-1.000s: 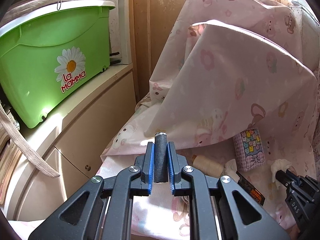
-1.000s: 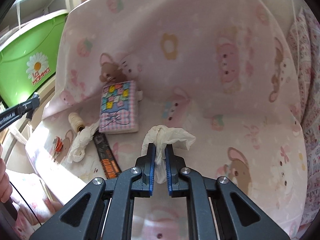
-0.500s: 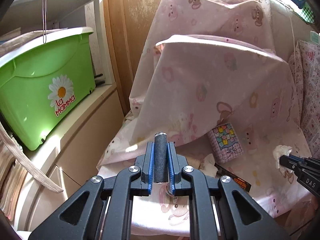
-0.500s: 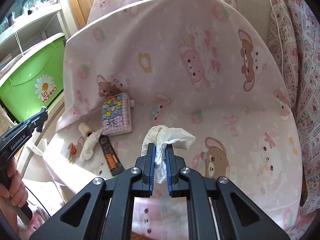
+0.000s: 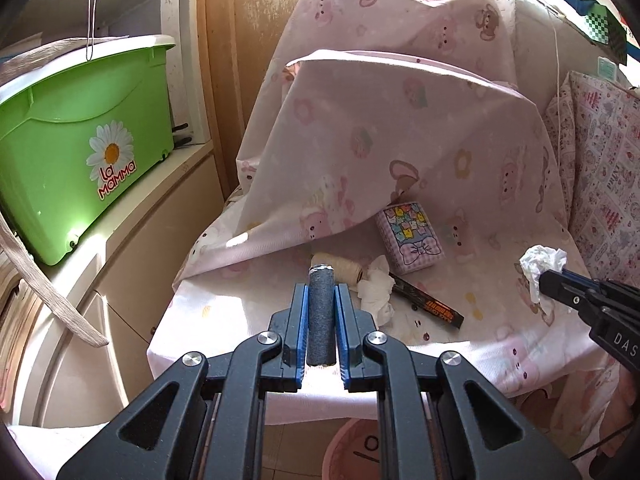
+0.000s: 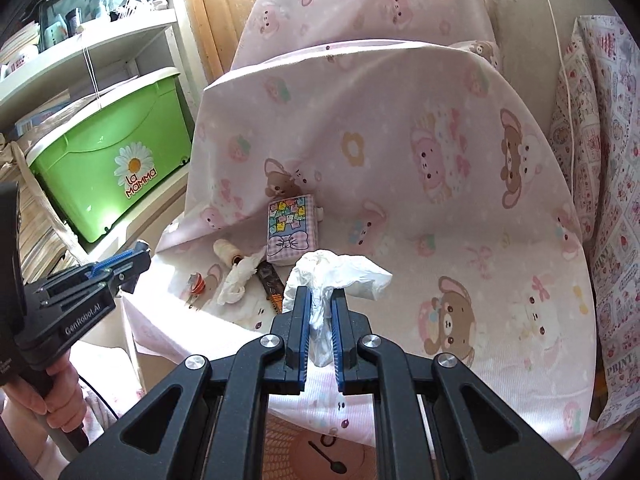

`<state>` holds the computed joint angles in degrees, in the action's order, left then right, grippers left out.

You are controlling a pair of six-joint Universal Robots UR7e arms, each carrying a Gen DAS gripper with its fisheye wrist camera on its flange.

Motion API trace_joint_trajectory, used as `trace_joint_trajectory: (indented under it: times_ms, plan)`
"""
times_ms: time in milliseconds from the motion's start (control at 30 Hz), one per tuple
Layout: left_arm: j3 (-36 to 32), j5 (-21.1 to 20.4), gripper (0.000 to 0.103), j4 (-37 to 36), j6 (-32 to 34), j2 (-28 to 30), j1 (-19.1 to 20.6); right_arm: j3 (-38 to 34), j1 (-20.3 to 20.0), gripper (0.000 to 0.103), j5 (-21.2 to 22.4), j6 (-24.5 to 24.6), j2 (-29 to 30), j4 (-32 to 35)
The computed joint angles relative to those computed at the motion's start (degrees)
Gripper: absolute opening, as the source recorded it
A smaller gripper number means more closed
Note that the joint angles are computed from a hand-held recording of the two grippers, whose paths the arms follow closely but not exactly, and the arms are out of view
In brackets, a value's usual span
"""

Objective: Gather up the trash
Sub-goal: 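Carry the tissue and cylinder down over the pink wastebasket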

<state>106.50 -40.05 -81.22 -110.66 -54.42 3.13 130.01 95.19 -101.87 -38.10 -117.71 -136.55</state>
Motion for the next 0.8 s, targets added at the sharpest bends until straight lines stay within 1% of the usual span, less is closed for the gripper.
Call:
trace_joint_trajectory:
  times_ms: [100,267,367,500,567,633,800]
  plan:
    - [0.5,-0.6,0.012,-1.0,0.1,-0.1,-0.3,-0.7,-0.8,0.011,1.0,1.1,-0.3,1.4]
    - [2.0,-1.7,0.012,-4.1,-0.1,-1.2,-0.4,-2.7,-3.1,0.011,4.6,3.0,-0.2,5.2]
    - [3.0,-2.0,0.012,-6.7,1.3,-1.8,-0.3,-3.2,-4.1,0.011,5.2,3.9,0.0,6.2]
    - [3.7,-2.6,0.012,-9.9,4.3,-2.1,-0.3,-3.0,-4.2,0.011,3.9,3.9,0.2,6.3]
    - [5.0,-3.2,0.012,-13.8,6.6,-2.6,-0.7,-2.6,-4.2,0.011,3.5,3.6,-0.5,7.2]
    - [6.1,-4.6,0.012,-17.7,8.2,-2.8,-1.0,-1.9,-4.2,0.011,3.2,2.9,-1.8,8.3]
    - [6.2,-9.6,0.012,-22.6,12.1,-0.4,-0.7,0.3,-3.0,0.011,1.1,0.5,-5.3,11.4]
